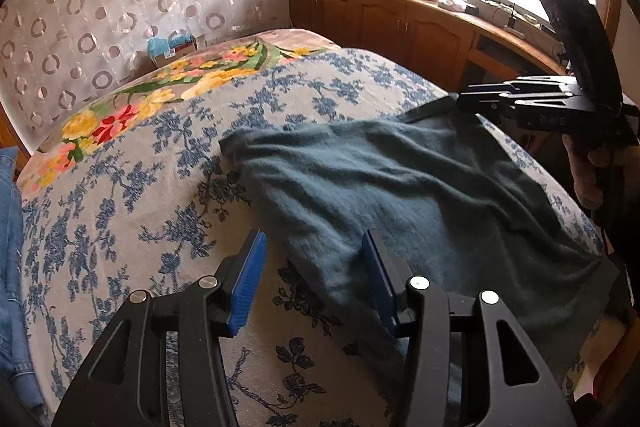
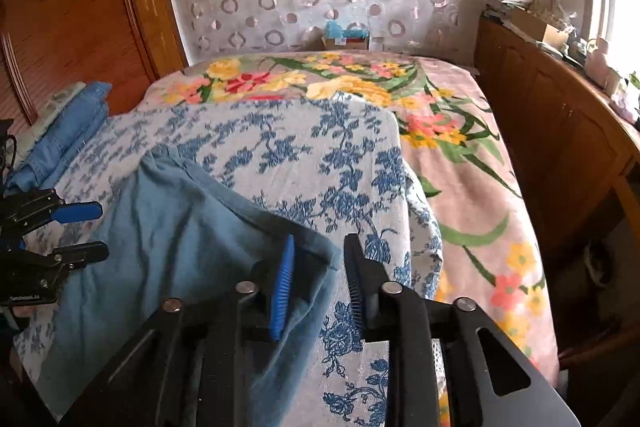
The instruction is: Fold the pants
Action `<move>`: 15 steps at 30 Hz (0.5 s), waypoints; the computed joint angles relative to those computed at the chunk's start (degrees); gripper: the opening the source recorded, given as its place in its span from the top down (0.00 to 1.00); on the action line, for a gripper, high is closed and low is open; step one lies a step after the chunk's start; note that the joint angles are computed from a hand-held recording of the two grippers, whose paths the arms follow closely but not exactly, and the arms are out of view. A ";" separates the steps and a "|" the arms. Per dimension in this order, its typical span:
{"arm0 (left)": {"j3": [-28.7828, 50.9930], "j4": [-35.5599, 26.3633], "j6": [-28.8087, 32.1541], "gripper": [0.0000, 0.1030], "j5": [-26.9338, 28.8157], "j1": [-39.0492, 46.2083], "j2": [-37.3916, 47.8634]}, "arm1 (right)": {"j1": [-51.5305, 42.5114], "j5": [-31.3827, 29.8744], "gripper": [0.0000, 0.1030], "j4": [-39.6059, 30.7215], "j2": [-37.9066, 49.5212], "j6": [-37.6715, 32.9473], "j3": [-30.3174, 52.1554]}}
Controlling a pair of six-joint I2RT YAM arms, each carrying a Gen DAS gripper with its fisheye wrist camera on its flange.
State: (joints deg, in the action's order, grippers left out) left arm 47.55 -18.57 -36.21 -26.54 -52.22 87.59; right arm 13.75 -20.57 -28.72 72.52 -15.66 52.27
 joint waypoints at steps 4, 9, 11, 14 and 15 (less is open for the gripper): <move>-0.22 0.61 -0.21 0.50 1.01 0.25 0.89 | -0.74 -0.61 0.73 -0.51 2.65 -0.15 1.44; -1.16 1.81 -0.01 0.50 2.10 0.76 0.36 | -0.24 -0.35 0.98 0.28 2.87 -0.91 1.56; -1.48 2.45 -0.16 0.48 2.40 1.05 0.33 | 0.50 1.33 0.98 1.37 1.71 -1.69 0.63; -2.03 3.29 -0.42 0.46 3.10 1.47 0.17 | 1.31 6.82 0.98 3.17 1.58 -0.05 0.16; -2.12 3.24 -0.54 0.44 3.15 1.55 0.09 | 1.17 7.32 0.98 3.69 1.72 0.47 0.09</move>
